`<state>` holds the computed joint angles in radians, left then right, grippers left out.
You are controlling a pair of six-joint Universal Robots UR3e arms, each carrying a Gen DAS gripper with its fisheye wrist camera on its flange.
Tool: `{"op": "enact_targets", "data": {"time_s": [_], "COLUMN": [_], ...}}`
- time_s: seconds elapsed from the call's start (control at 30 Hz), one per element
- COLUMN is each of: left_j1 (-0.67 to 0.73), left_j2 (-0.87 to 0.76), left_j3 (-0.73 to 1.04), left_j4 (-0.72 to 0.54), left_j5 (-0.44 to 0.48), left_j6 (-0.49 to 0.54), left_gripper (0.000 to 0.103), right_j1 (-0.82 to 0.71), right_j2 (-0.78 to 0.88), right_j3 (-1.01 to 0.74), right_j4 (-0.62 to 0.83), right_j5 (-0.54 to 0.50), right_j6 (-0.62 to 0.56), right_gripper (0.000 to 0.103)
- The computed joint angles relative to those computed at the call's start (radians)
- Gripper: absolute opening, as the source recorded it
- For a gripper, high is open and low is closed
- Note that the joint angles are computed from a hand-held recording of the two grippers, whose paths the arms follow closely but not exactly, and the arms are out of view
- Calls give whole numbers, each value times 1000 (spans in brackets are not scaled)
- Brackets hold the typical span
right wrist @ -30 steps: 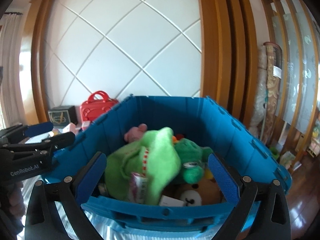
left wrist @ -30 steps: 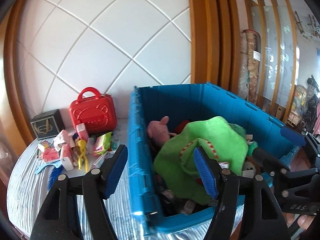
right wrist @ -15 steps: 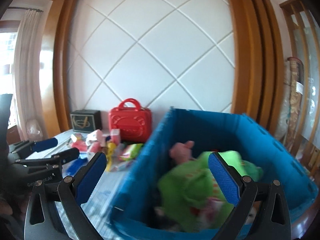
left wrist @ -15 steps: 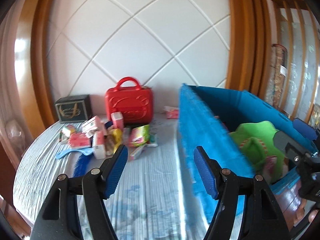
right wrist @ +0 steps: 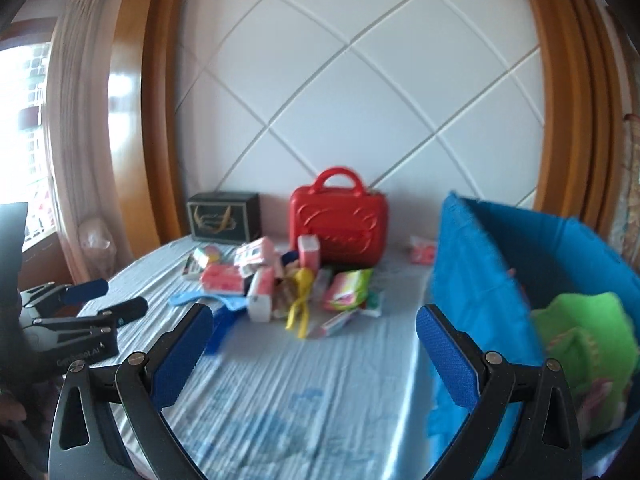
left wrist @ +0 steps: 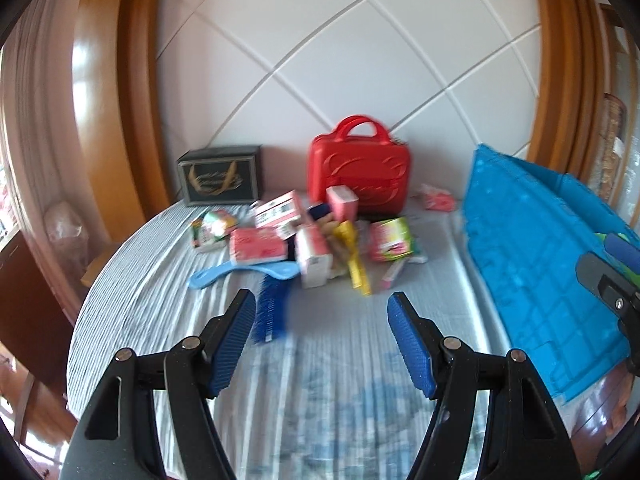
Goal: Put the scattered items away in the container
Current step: 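Withdraw both grippers from the blue box back toward the pile, then grasp the pink tissue pack with the left gripper while the right grasps a white medicine box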
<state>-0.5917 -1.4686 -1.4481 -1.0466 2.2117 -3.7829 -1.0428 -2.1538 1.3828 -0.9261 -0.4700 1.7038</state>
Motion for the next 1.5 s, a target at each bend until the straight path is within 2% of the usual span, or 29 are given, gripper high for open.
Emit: {"op": "enact_targets", "data": {"time_s": [0.07,0.13,0.2,0.37,0.47,0.67,0.77,0.9,1.03,1.17,1.3,1.4,1.5], "left_j1": [61,114,153,239,298,415,478,542,565,558,540,531,530], "left_j2": [47,80,104,80,47,1,-14,-92,-220,-401,-583,-703,-827], "left_j3": [-60,-113,-152,-158,-144,-163,-184,-160,-84,40,215,372,563], "left_j4": [13,36,52,68,77,84,102,144,201,228,197,147,76], "left_j5": [-54,-95,-121,-159,-181,-222,-269,-346,-423,-490,-526,-535,-539], "left_j6": [19,40,49,76,98,120,144,231,299,347,377,395,407], "left_gripper": [68,68,68,68,68,68,68,68,68,68,68,68,68], "right_j1": [127,229,315,492,582,707,753,812,842,858,867,876,891], "right_j2": [-4,27,76,264,406,659,770,878,979,1065,1183,1305,1461], "right_j3": [126,188,219,209,149,13,-75,-142,-228,-295,-423,-582,-820], "right_j4": [-331,-553,-719,-1022,-1129,-1240,-1223,-1267,-1233,-1226,-1160,-1093,-985], "right_j5": [-67,-132,-191,-301,-354,-449,-489,-582,-656,-728,-773,-792,-799], "right_j6": [245,410,526,721,804,900,936,1006,1066,1100,1125,1154,1193], "right_gripper": [103,103,103,103,103,103,103,103,103,103,103,103,103]}}
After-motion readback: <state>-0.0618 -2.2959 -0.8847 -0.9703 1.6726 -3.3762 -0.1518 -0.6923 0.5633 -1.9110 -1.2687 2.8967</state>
